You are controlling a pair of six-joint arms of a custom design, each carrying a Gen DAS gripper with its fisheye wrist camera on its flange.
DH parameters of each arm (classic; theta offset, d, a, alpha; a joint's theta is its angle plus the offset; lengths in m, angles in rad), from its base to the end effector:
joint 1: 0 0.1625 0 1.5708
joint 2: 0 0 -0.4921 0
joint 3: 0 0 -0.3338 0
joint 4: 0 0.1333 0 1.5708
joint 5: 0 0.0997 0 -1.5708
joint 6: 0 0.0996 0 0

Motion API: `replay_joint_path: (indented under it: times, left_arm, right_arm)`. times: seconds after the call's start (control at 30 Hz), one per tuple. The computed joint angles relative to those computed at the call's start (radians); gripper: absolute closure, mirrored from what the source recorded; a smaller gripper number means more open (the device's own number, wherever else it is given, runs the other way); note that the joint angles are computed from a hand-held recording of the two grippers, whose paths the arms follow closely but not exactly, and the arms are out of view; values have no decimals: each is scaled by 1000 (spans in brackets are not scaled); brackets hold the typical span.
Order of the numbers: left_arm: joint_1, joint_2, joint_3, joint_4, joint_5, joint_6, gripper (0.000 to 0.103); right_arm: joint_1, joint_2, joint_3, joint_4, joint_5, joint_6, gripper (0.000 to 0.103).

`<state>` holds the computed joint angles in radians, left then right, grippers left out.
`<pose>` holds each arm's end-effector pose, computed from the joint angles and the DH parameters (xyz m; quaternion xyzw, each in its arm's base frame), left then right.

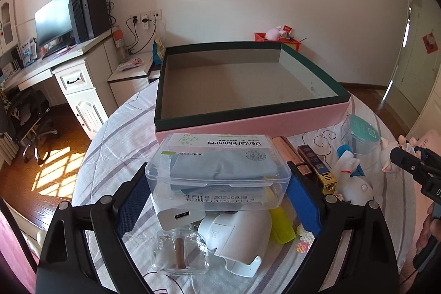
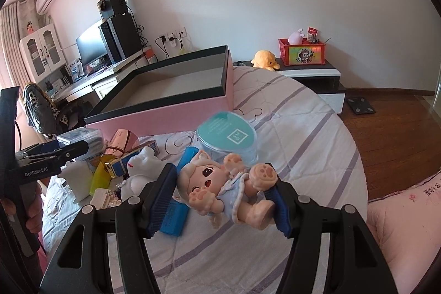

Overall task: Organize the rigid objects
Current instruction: 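Carry the flossers box and doll into the pink box while both grippers release them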

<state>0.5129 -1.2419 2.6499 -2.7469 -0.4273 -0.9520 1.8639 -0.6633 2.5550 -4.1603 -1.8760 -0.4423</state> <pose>-0.1520 -0.3426 0.2358 0.1067 0.8308 -0.4015 0.3703 0.2203 -0.3721 0.1400 0.2854 -0.8854 0.3263 0.1676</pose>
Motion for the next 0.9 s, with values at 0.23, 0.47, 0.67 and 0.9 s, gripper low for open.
replay_joint_path:
  times: [0.23, 0.47, 0.67, 0.9]
  left_arm:
    - [35, 26, -68, -180, 38, 258, 10]
    - [209, 89, -236, -287, 13, 534, 10]
    - [345, 118, -366, -209, -50, 587, 10]
    - [348, 138, -352, -289, -68, 619, 9]
  right_arm:
    - [86, -36, -183, 208, -1, -38, 39]
    - [154, 42, -468, 507, -61, -61, 39]
    - [146, 117, -659, 725, -113, -27, 49]
    - [119, 137, -708, 809, -116, 30, 53]
